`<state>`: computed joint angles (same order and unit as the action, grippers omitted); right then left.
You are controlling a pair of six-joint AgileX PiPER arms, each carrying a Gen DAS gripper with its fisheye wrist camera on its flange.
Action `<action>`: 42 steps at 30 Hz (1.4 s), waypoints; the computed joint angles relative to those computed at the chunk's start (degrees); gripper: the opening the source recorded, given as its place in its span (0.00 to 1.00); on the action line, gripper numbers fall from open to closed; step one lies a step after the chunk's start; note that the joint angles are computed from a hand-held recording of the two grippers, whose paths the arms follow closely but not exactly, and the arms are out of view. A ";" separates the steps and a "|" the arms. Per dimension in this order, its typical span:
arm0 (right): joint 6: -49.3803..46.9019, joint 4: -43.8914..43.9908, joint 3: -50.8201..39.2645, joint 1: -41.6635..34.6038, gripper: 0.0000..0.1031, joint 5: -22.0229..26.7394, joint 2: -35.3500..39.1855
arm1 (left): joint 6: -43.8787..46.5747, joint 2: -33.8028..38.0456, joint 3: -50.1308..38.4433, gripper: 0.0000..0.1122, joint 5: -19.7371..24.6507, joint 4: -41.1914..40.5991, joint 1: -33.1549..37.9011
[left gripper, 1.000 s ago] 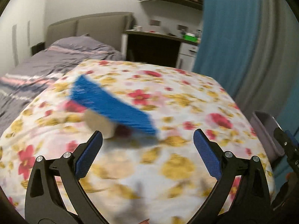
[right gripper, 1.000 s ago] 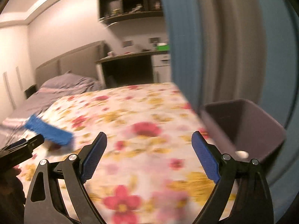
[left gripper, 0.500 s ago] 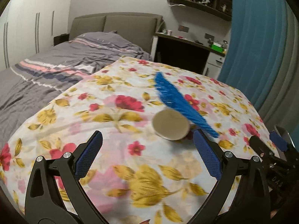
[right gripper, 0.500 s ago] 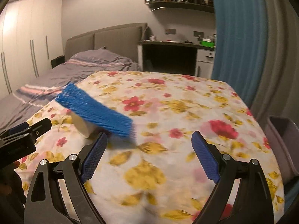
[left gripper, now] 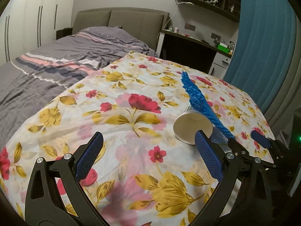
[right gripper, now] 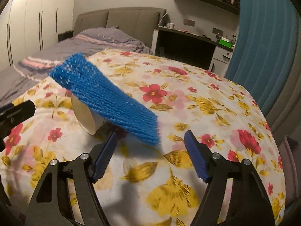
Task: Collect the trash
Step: 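Grasp the blue mesh sleeve with the right tool while the left tool grasps the white cup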
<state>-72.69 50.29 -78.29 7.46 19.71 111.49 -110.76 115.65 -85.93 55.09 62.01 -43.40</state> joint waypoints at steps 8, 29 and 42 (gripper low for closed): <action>11.97 -12.51 -5.16 2.92 0.38 1.36 3.25 | 2.72 0.93 -0.56 0.86 -5.15 -2.24 2.94; -2.81 6.44 -1.19 -6.65 0.08 9.01 -0.42 | 27.46 13.95 -21.43 0.55 -9.89 -17.55 10.07; -6.73 10.47 0.47 -10.94 0.08 12.20 -1.67 | 33.37 16.60 -26.40 0.02 -10.26 -22.17 10.54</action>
<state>-79.41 60.76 -77.82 -3.48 31.90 109.82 -77.40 132.24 -112.33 44.83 39.84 -32.87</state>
